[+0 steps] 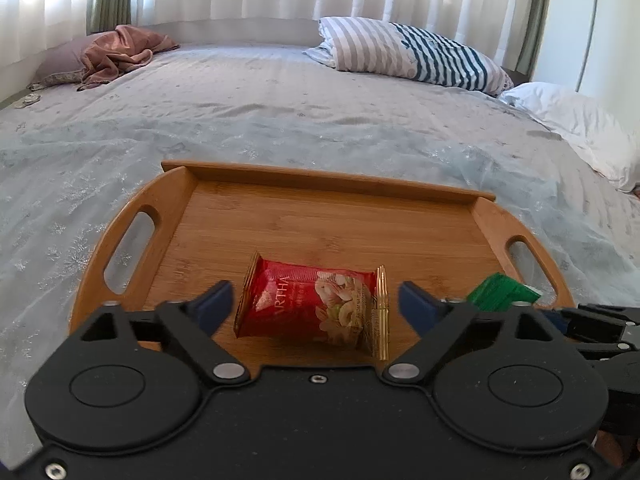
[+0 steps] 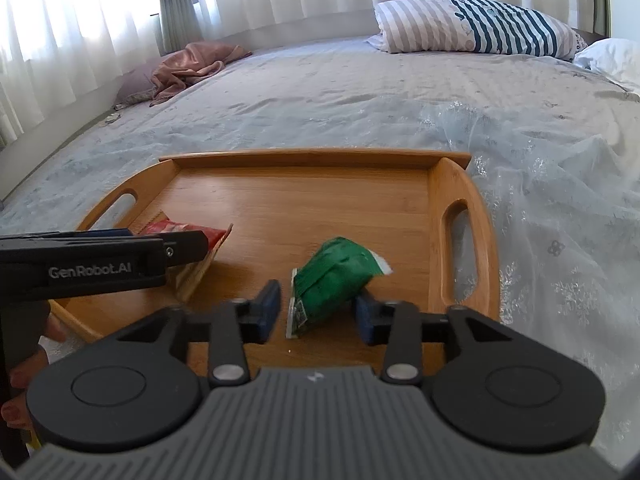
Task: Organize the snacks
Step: 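Carry both packets over the wooden tray and open both tools to drop them, then pull both tools back toward the remaining snack pile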
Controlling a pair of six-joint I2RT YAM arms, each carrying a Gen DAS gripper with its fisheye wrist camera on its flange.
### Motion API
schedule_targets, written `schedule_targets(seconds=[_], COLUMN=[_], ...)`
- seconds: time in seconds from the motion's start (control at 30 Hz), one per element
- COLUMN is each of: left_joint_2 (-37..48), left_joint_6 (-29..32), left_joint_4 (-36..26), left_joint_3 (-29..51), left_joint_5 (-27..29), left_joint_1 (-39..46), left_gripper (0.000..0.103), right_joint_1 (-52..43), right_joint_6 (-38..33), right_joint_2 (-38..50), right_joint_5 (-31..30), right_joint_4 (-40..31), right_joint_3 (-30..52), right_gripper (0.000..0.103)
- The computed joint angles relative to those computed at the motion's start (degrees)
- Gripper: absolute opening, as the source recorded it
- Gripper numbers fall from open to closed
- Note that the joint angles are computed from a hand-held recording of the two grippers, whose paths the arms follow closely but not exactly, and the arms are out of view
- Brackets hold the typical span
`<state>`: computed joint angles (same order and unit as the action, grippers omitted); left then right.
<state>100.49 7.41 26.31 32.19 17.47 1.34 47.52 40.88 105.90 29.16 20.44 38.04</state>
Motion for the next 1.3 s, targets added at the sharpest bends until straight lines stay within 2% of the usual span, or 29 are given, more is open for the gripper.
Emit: schedule_targets(seconds=[0.07,0.1,0.2,0.37,0.53,0.73,1.1,1.3], left_joint_2=[-1.15,-1.73,-3.56,-6.06,-10.75,-18.29,-29.84,-33.97], left_joint_6=[1.1,1.77,3.58,6.15,8.24,11.13,15.65,18.15], left_joint_4=[-1.09,-1.05,-1.66,-2.63,-3.07,-2.24,-6.64,-10.15], left_joint_3=[-0.58,-1.15,-2.66,-5.42,-9.62,-16.34,-23.58,-25.54], left_joint_5=[0.64,0.7,-0.65,-0.91,2.58,6.49,13.92,16.37], left_joint_1=[0.67,0.99,1.38,3.2,6.75,10.37,17.94,21.19], left_gripper=[0.103,0.103,0.103,0.103,0.103,0.103,0.103,0.103], right_joint_1=[0.82,1.47,3.7,7.01,10.25,15.01,22.81,25.28], right_joint_6=[-0.24,-0.47,-1.07,-0.93,0.46,7.03,18.23,21.8], right_joint_2=[-0.93,-1.43,-2.6,-4.02,-6.21,-8.06,-8.45,-7.39], right_joint_5=[0.61,1.26,3.94,8.11,11.9,16.89,25.6,27.39], right_joint_4=[-0.03,-0.05,-1.16,-5.1,-7.89,-13.52,-27.31,-30.78], right_joint_3=[-0.84,-1.29,-2.11,-2.33,-3.44,-3.55,-0.59,0.59], right_gripper=[0.075,0.081,0.088,0.09,0.092,0.093,0.097,0.099])
